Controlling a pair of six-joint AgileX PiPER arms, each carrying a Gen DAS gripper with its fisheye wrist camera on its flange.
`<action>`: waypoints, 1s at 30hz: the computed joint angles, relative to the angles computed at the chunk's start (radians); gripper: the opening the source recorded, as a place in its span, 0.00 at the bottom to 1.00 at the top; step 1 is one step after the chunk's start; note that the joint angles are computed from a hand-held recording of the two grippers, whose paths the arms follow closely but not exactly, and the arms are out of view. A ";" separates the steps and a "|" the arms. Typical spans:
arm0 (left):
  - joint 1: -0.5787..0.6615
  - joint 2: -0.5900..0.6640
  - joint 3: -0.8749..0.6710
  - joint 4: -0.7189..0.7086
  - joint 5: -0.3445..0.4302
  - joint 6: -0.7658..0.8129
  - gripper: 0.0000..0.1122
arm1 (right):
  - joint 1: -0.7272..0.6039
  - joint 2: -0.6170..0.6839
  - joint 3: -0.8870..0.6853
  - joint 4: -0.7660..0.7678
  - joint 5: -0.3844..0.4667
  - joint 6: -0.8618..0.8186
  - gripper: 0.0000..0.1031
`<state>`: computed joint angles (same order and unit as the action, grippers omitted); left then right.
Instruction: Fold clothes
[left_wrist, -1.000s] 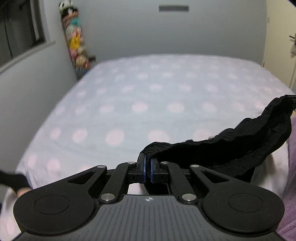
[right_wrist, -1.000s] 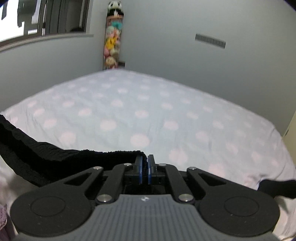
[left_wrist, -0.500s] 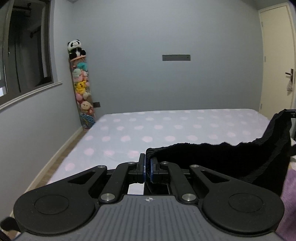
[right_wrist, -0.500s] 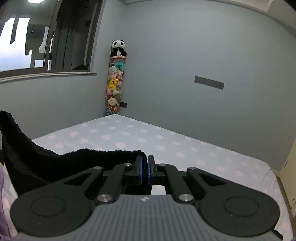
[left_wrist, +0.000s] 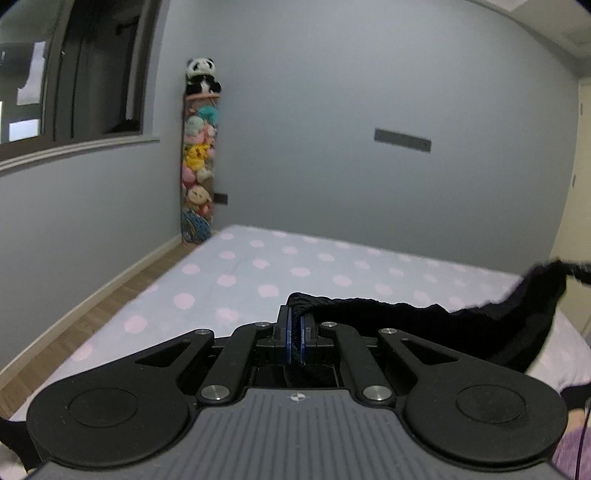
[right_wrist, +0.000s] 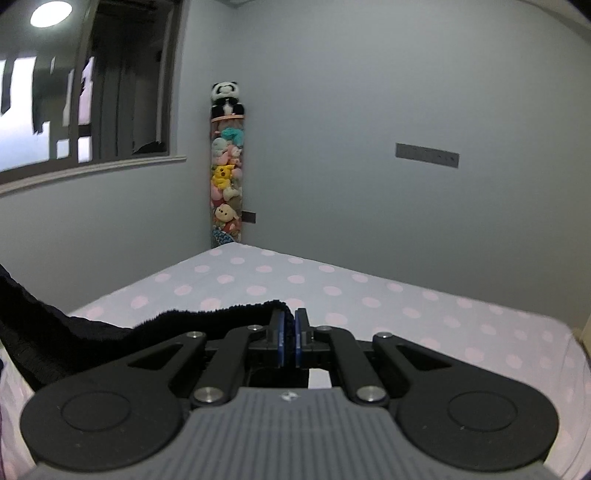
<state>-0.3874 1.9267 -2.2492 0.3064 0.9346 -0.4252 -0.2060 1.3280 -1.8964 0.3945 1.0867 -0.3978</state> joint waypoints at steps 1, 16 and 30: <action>0.002 -0.029 0.087 -0.009 -0.025 -0.007 0.02 | 0.000 -0.004 0.023 0.010 -0.004 -0.017 0.06; -0.042 -0.005 0.815 0.077 -0.273 -0.227 0.03 | 0.014 -0.205 0.965 0.074 -0.302 -0.183 0.07; -0.278 0.037 0.922 0.730 -0.218 -0.483 0.26 | -0.128 -0.500 1.345 0.220 -0.341 -0.115 0.48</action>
<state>-0.6658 1.9639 -1.3277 1.0360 0.7167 -0.9082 -0.3339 0.8277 -0.5518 0.6150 0.7453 -0.5123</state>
